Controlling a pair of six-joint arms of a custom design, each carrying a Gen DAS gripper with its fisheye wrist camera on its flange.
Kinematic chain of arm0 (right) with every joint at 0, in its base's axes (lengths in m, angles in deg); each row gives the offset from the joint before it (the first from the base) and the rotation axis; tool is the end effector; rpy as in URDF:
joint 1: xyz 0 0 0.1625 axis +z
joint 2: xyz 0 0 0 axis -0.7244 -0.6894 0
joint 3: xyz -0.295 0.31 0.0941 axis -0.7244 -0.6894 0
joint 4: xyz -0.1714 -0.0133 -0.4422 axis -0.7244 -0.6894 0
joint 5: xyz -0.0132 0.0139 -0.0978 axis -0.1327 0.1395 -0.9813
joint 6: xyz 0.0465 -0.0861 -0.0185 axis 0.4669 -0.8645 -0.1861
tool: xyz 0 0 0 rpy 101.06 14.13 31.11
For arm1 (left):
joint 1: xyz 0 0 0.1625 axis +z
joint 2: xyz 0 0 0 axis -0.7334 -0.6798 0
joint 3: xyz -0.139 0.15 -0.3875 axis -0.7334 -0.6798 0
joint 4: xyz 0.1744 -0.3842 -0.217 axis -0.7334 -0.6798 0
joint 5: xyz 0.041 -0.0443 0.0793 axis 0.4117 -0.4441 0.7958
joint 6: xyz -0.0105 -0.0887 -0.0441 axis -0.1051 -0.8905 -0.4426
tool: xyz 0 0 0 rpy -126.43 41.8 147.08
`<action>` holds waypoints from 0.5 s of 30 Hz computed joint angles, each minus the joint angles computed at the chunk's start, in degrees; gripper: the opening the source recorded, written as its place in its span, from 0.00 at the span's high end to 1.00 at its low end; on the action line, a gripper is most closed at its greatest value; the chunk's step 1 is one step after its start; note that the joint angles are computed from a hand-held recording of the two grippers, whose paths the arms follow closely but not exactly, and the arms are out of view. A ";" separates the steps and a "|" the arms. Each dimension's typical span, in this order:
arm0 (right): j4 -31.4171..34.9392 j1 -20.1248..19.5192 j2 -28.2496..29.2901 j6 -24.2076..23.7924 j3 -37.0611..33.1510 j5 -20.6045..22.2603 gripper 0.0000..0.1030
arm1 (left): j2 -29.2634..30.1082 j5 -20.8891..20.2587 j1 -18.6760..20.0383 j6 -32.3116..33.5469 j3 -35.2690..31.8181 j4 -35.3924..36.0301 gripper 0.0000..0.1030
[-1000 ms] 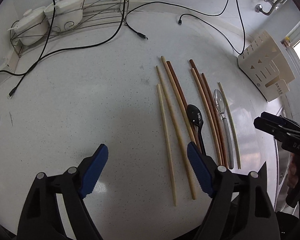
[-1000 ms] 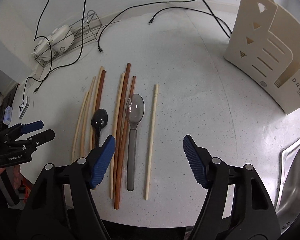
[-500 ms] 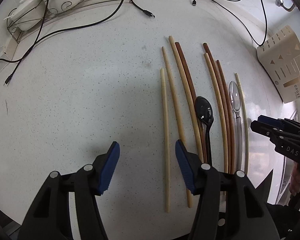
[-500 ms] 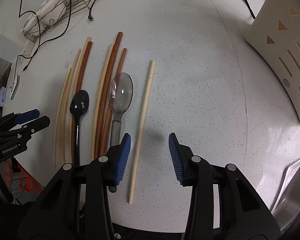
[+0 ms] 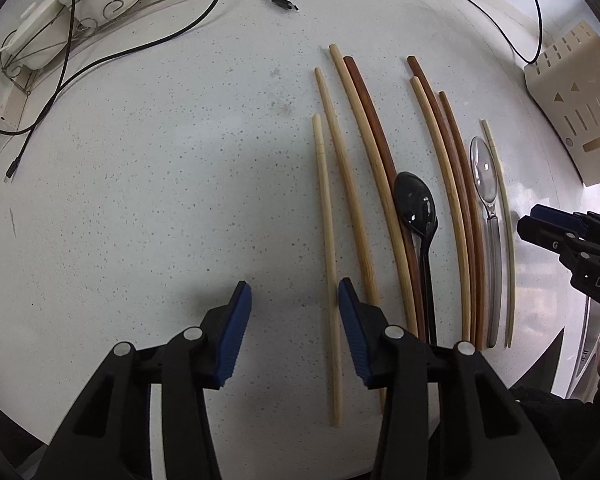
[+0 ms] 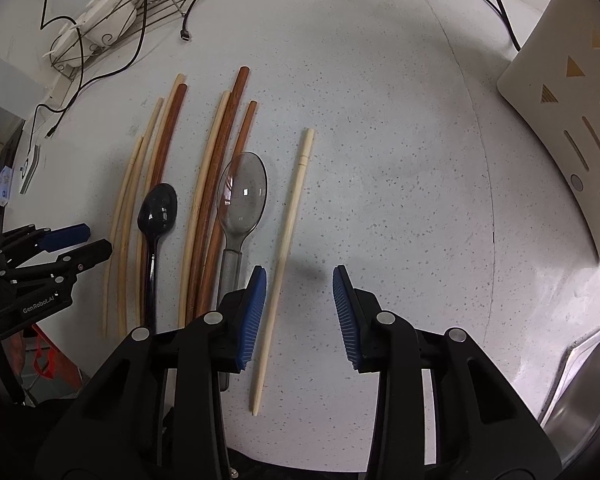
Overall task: Organize utensils
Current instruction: 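Close the right gripper on a pale bamboo chopstick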
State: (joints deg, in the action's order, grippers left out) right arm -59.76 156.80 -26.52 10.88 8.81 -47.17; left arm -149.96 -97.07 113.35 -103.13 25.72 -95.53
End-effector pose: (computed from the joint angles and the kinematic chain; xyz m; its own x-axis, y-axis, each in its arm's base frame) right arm 0.3107 -0.6060 -0.0372 -0.7845 -0.3171 0.5330 -0.3565 0.9338 0.0307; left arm -0.0222 -0.5385 0.2946 -0.7529 -0.0230 -0.6577 0.0496 0.9946 -0.0915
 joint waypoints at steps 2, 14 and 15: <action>0.13 -0.05 0.07 -0.11 -0.05 0.23 0.68 | 0.43 0.06 0.04 -0.32 -0.12 -0.35 0.57; -0.79 2.13 2.87 -4.95 -1.53 -6.00 0.71 | 3.78 2.73 -0.93 -2.01 -1.43 2.77 0.80; -0.59 2.23 3.15 -5.09 -1.73 -6.53 0.72 | 4.00 2.75 -0.84 -1.97 -1.61 2.90 0.82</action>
State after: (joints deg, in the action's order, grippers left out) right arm -60.35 159.03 -23.36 5.79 7.08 -53.70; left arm -145.97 -94.32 112.50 -105.10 24.11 -92.63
